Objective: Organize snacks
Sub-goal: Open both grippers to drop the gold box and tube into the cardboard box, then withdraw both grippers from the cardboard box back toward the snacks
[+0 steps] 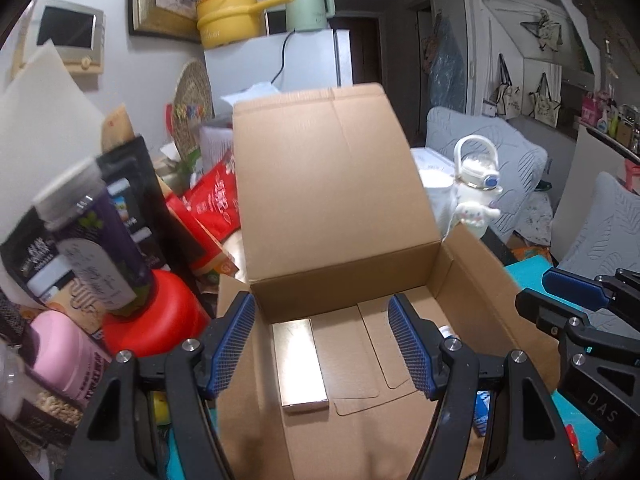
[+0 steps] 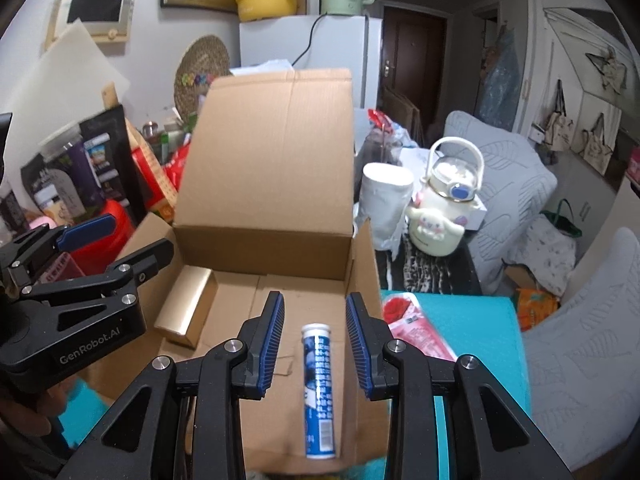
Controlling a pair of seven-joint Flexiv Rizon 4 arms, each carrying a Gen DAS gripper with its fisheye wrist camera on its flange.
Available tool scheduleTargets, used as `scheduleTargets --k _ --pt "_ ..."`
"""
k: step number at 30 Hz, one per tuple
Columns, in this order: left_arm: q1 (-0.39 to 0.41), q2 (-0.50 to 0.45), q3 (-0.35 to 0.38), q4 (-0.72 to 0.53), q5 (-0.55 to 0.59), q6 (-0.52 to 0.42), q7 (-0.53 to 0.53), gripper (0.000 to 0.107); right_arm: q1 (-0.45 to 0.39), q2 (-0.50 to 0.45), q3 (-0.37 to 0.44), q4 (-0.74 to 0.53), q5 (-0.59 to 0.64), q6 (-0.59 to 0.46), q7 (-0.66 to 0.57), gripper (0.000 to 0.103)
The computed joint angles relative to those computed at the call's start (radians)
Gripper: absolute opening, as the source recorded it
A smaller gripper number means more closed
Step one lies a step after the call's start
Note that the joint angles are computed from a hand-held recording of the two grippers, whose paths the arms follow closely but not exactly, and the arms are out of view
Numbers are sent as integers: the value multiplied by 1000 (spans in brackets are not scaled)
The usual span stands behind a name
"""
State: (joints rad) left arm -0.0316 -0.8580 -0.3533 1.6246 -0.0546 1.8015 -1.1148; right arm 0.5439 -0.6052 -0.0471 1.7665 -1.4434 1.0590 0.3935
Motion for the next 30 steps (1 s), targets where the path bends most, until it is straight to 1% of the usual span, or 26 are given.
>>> scheduleTargets --k 6,7,9,11,16,18,19,20,22,24,26,28,30 --pt "89 59 -87 117 72 69 -20 69 21 67 24 57 -64 -65 69 32" --pt "118 73 -114 146 96 81 -25 69 23 79 31 67 -75 -80 80 32" --pt "142 95 -133 181 124 96 -40 69 30 105 49 89 -94 -117 112 32" --pt "194 118 -177 232 171 128 -60 69 29 126 66 107 -117 -139 139 32" --pt "288 179 -243 328 274 170 -113 69 47 178 116 157 -133 -223 172 32" --pt "340 198 -281 366 323 186 -138 73 58 198 136 176 -129 -258 180 32" --pt "359 203 -295 379 343 191 -150 80 61 204 143 183 -128 -269 185 38" --pt "375 211 -305 394 362 202 -161 84 66 213 151 192 -127 -283 196 44" --pt "394 230 -306 423 394 231 -186 87 76 231 167 212 -128 -307 221 50" --pt "426 244 -325 446 433 235 -214 87 89 247 183 232 -129 -337 245 55" --pt "472 255 -363 468 468 221 -237 87 100 260 196 249 -129 -364 267 69" --pt "526 260 -410 497 495 208 -251 87 107 276 211 271 -133 -371 297 73" --pt "561 260 -441 521 513 210 -251 87 109 287 223 288 -138 -365 326 75"
